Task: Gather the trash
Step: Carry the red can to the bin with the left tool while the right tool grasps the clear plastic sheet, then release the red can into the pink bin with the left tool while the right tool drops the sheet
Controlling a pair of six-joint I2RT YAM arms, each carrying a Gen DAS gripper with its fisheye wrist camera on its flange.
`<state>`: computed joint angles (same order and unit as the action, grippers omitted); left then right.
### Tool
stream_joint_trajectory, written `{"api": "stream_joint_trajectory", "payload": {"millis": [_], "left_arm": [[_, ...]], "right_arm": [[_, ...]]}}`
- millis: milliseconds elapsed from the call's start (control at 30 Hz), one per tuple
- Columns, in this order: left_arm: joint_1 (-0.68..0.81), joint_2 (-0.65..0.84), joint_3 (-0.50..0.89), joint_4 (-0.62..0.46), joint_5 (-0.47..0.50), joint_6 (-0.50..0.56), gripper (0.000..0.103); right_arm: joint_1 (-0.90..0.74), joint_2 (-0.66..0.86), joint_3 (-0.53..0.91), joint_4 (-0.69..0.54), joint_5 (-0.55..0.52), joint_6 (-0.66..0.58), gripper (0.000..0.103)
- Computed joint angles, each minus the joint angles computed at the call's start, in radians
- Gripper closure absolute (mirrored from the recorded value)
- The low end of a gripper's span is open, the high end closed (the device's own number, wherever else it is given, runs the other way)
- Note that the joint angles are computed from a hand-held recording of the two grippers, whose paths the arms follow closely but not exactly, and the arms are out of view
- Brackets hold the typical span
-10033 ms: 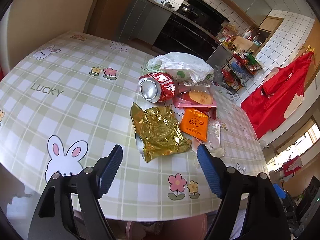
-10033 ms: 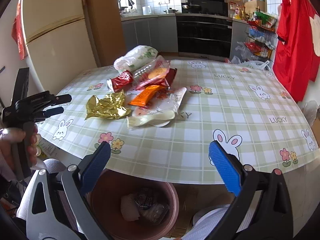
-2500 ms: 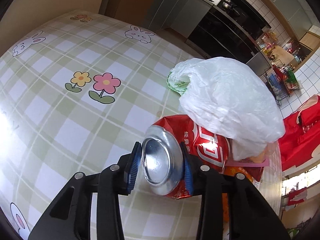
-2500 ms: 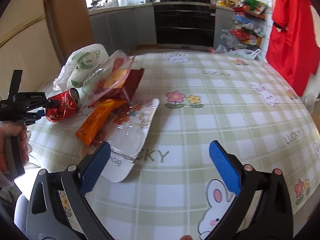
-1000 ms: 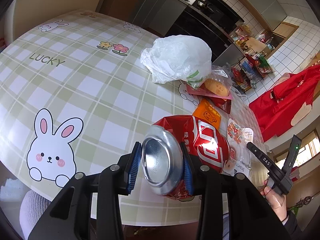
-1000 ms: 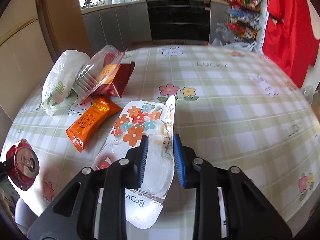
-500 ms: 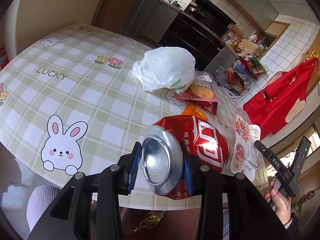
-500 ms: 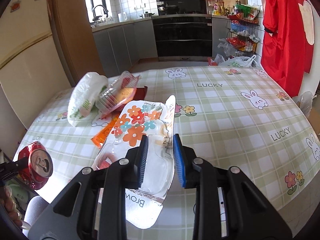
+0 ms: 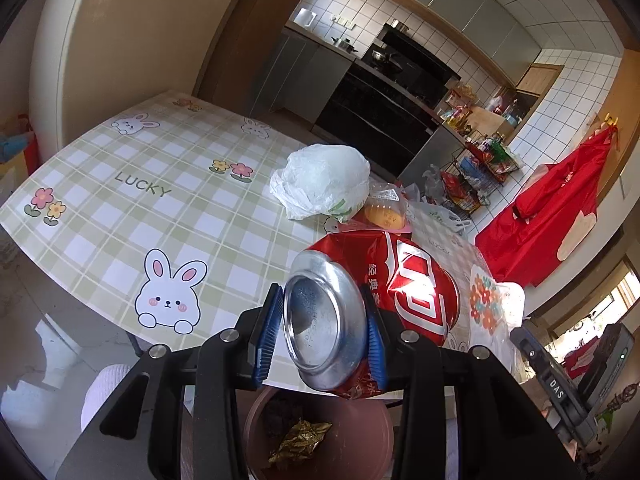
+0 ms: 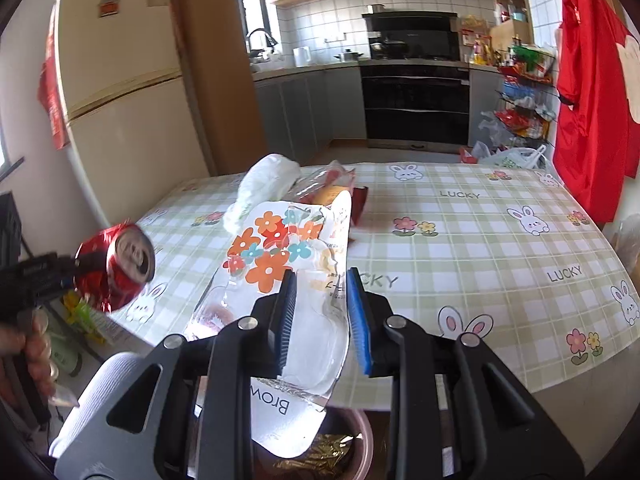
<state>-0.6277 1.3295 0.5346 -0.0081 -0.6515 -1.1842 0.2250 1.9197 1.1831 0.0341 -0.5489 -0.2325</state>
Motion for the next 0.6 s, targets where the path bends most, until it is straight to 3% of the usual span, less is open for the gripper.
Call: {"api": "stream_joint_trajectory", "payload": {"millis": [333,600], "left_arm": [[-0.177,-0.126,0.019,-0.237,-0.18,-0.158,0.066],[-0.17,-0.126,0.002,-0.211,-0.171,-0.152,0.066]], "right_arm": [[-0.025,-0.181,-0.207,-0.028,-0.071,-0.1,0.074],[0.005,-0.164,-0.195,-0.083,-0.08,-0.161,0.071]]}}
